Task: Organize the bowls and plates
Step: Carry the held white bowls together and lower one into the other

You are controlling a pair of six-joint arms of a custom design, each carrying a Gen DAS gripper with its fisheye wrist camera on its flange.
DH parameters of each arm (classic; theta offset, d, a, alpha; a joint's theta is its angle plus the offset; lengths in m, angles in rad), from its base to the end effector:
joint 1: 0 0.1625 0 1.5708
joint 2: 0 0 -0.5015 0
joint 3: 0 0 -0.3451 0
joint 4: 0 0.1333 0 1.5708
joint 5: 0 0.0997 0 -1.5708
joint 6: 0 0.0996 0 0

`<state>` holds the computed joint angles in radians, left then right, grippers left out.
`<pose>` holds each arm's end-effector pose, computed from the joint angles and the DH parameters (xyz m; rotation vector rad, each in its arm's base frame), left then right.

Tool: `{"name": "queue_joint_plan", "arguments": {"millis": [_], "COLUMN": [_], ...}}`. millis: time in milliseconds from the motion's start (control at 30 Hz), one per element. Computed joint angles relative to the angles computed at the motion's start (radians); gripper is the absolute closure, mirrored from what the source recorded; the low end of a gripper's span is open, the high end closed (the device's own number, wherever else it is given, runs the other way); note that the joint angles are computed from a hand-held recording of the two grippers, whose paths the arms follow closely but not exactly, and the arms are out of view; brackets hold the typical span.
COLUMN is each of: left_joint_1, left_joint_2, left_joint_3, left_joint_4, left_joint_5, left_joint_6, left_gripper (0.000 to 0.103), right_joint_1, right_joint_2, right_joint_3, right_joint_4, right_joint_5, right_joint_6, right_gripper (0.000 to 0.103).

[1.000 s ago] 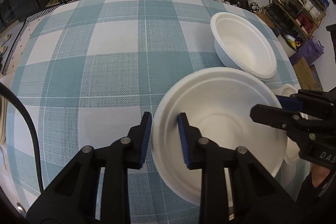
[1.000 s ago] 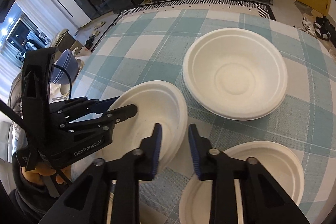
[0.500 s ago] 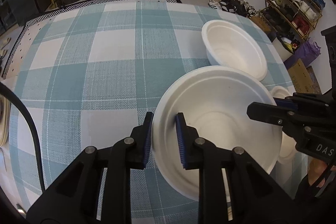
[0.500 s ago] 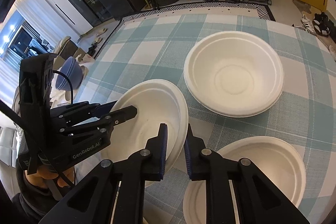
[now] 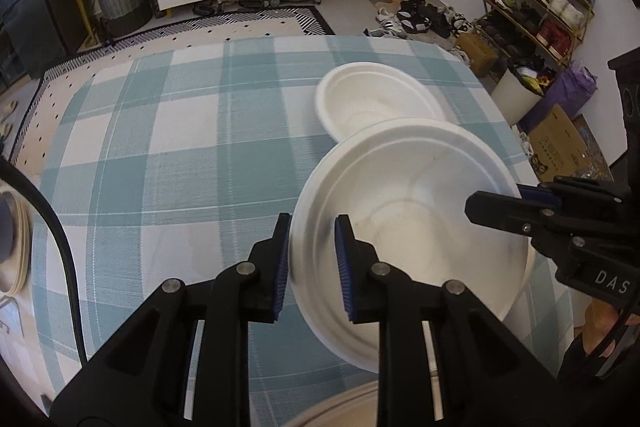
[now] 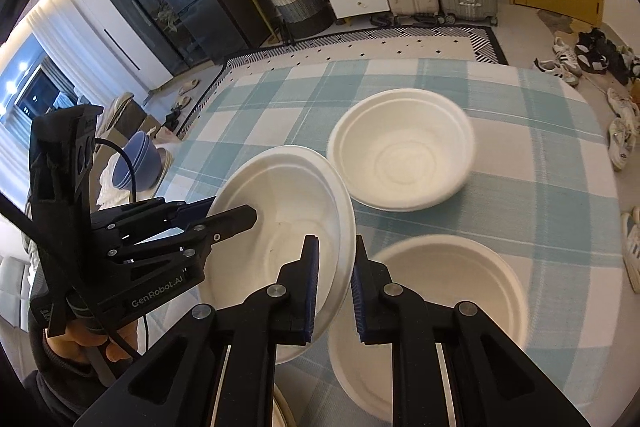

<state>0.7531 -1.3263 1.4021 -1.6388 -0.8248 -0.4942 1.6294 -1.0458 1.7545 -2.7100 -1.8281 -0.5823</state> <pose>-0.2745 -0.5327 0.5490 0.4036 2.4501 -0.5850 0.1455 -0.6367 0.3259 0.7906 -2.6287 0.4876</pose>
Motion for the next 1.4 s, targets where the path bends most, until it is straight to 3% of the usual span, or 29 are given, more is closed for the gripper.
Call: {"name": "queue_joint_plan", "arguments": {"millis": [533, 1267, 1400], "left_joint_1": [-0.075, -0.06, -0.054], "left_joint_2": [0.07, 0.113, 0.114], "left_joint_3": [0.043, 0.055, 0.054], "left_joint_4": [-0.026, -0.052, -0.035], "left_joint_5": [-0.05, -0.078, -0.058], "left_joint_6": [-0.011, 0.013, -0.009], "left_gripper": [0.085, 0.085, 0.084], "right_joint_1": [-0.085, -0.119, -0.119], "right_joint_2": [-0.102, -0.113, -0.108], "right_joint_3": [0.052, 0.059, 0.06], "right_joint_4": [-0.031, -0.031, -0.046], "right_joint_5": [0.007, -0.018, -0.051], "right_joint_6": [0.009, 0.036, 0.046], "right_gripper": [0.088, 0.087, 0.081]}}
